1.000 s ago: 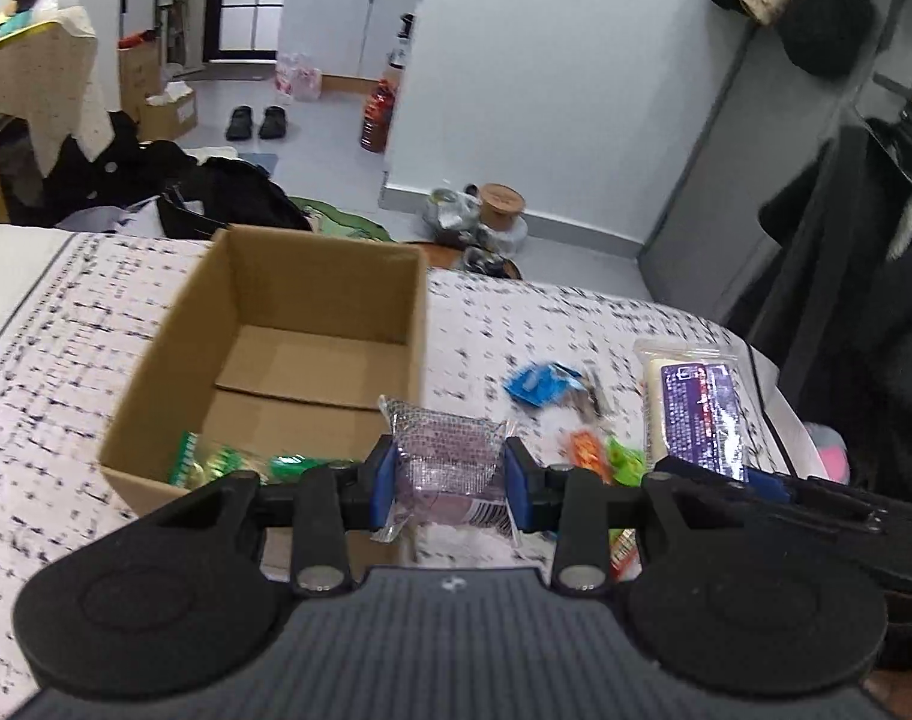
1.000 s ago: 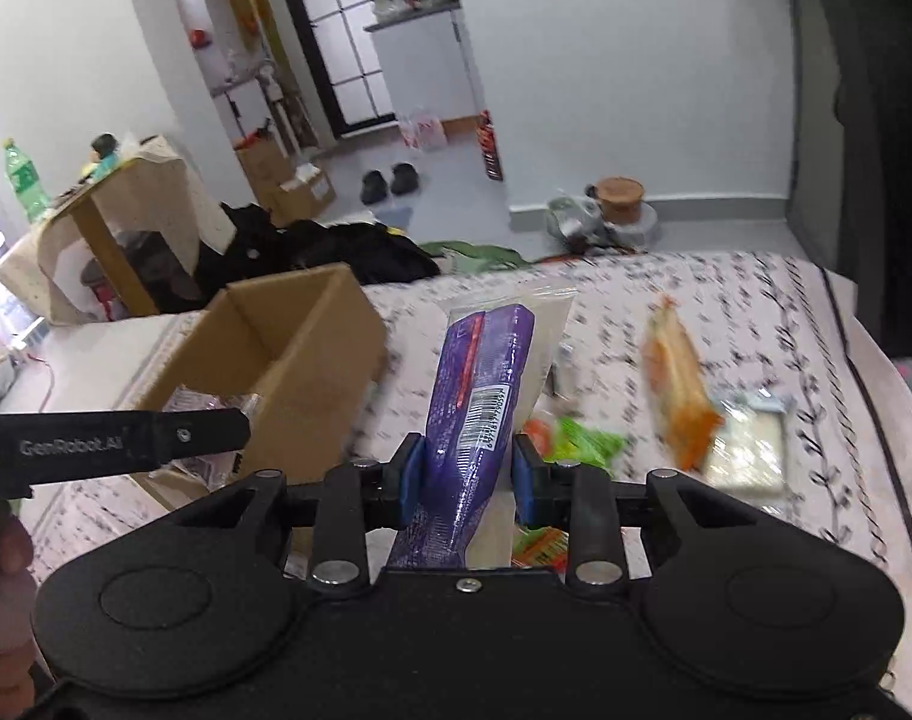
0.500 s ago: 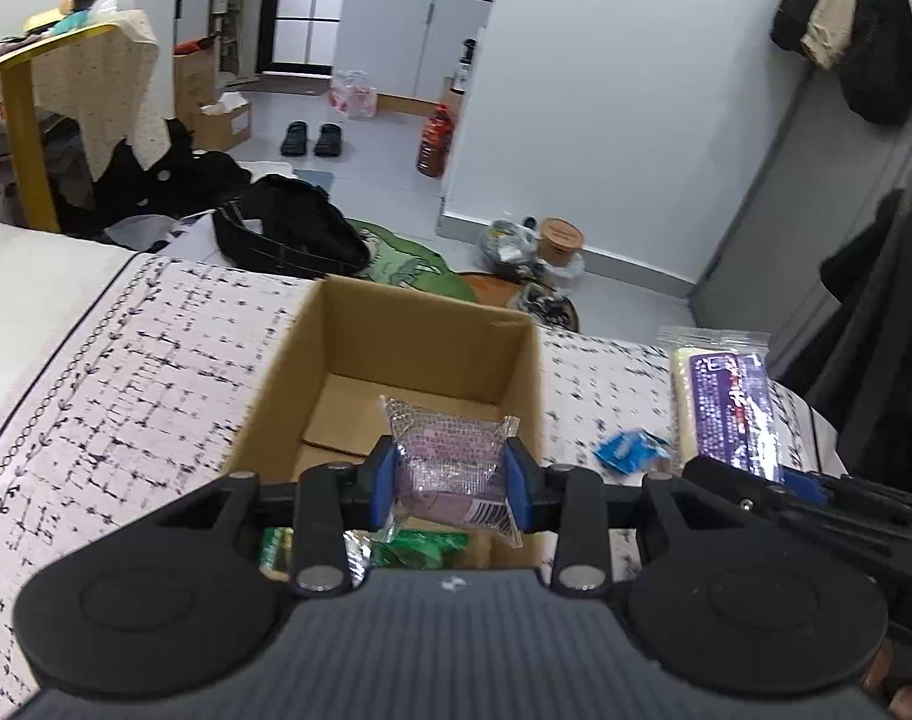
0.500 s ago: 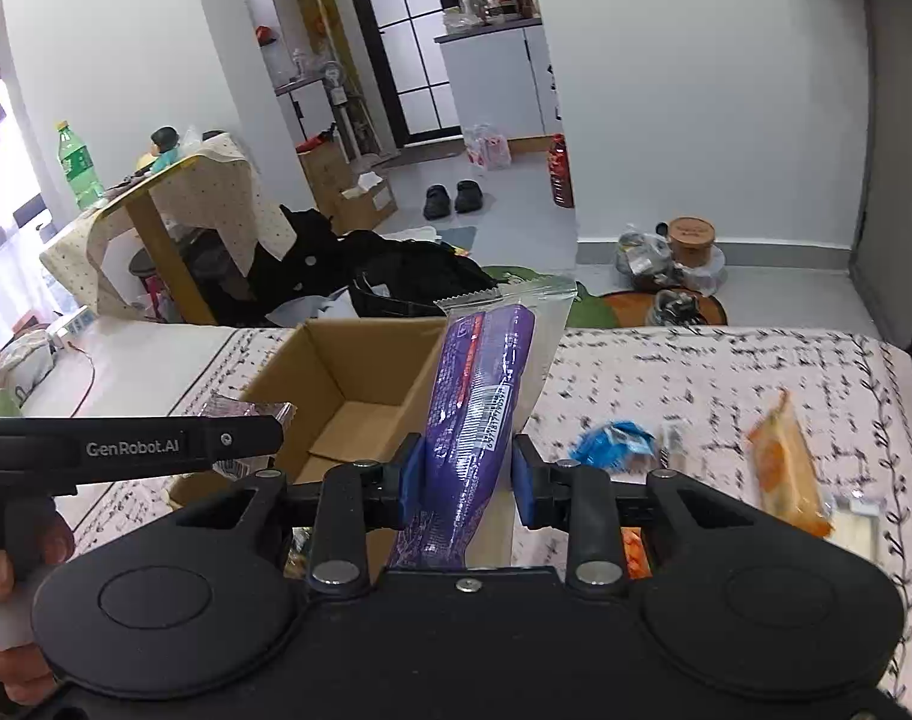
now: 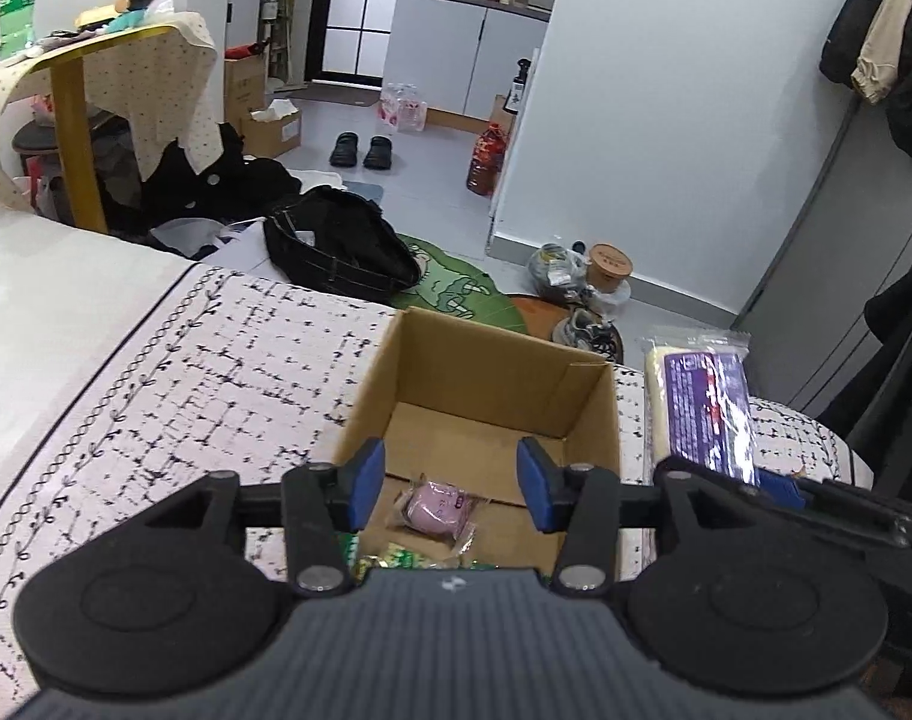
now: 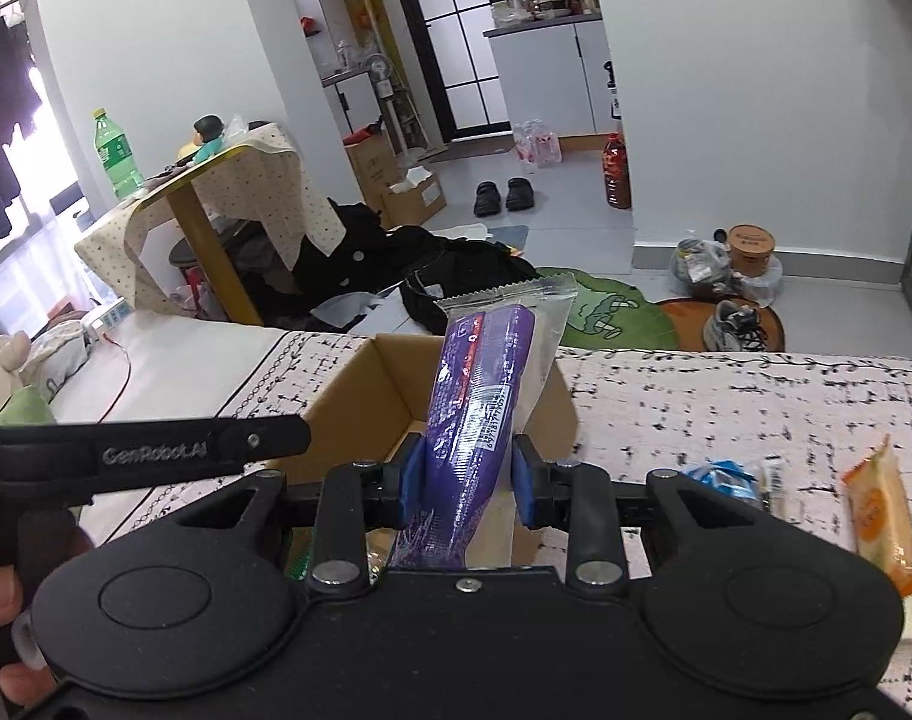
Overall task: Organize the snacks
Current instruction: 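Lower the purple packet toward the box with the right gripper, then open the right gripper to drop the purple packet into the box, then grasp the white bread packet with right gripper while left grasps the blue packet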
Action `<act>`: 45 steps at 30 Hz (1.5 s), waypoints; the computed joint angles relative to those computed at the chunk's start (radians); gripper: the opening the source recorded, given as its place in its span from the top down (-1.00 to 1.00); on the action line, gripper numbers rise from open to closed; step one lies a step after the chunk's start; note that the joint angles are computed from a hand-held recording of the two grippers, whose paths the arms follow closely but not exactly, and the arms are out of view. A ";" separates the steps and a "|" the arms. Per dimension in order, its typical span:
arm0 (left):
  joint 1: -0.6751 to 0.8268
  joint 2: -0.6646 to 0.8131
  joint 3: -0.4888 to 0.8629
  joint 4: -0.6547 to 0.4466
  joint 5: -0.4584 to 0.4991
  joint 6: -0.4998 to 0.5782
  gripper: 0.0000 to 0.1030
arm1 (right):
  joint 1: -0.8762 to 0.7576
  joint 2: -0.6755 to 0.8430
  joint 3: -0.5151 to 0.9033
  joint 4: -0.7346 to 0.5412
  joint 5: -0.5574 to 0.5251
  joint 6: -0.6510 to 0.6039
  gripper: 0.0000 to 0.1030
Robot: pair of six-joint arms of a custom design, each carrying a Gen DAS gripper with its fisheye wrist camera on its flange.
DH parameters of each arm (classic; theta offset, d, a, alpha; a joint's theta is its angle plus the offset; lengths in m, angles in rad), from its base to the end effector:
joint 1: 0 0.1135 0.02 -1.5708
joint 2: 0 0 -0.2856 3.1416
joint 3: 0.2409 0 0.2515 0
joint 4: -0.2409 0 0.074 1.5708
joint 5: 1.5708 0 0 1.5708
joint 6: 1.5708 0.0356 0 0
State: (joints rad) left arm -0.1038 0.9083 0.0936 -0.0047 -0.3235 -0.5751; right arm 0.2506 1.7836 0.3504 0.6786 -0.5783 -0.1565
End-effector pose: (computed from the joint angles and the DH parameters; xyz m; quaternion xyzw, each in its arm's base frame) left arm 0.1296 -0.0021 0.1234 -0.2718 0.8789 0.0207 0.3914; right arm 0.2363 0.0806 0.0878 -0.2887 0.8387 0.2793 0.3677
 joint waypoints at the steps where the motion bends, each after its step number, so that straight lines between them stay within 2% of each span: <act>1: 0.002 -0.015 0.000 -0.019 -0.003 0.003 0.01 | 0.012 0.003 0.002 0.005 0.006 0.011 0.41; 6: 0.004 -0.056 0.004 -0.090 -0.025 0.001 -0.12 | 0.054 0.043 0.044 0.009 -0.002 0.045 0.33; 7: 0.002 -0.060 0.005 -0.101 -0.030 -0.002 -0.18 | 0.063 0.057 0.050 0.023 -0.011 0.060 0.27; 8: -0.001 -0.062 0.008 -0.112 -0.035 -0.006 -0.21 | 0.063 0.065 0.056 0.026 -0.020 0.066 0.00; 9: -0.002 -0.064 0.012 -0.125 -0.035 -0.009 -0.31 | 0.064 0.064 0.055 0.028 -0.007 0.069 -0.16; 11: -0.001 -0.065 0.015 -0.137 -0.032 -0.016 -0.41 | 0.046 0.051 0.020 0.080 0.008 0.061 -0.20; 14: -0.046 -0.047 0.021 -0.148 -0.065 -0.057 -0.45 | -0.014 0.017 0.002 0.048 -0.021 0.029 -0.29; 18: -0.127 0.001 0.027 -0.135 -0.108 -0.122 -0.58 | -0.123 -0.038 -0.046 0.040 -0.035 -0.036 -0.74; 23: -0.257 0.064 0.041 -0.116 -0.185 -0.221 -0.81 | -0.259 -0.056 -0.067 0.001 -0.085 -0.118 -0.84; 26: -0.329 0.096 0.053 -0.106 -0.221 -0.267 -0.96 | -0.313 -0.062 -0.084 0.002 -0.105 -0.154 -1.00; 33: -0.477 0.188 0.095 -0.071 -0.271 -0.355 -1.00 | -0.469 -0.042 -0.080 -0.053 -0.176 -0.235 -1.00; 45: -0.631 0.491 0.163 0.167 -0.255 -0.421 -1.00 | -0.690 0.048 0.015 -0.180 -0.247 -0.355 -1.00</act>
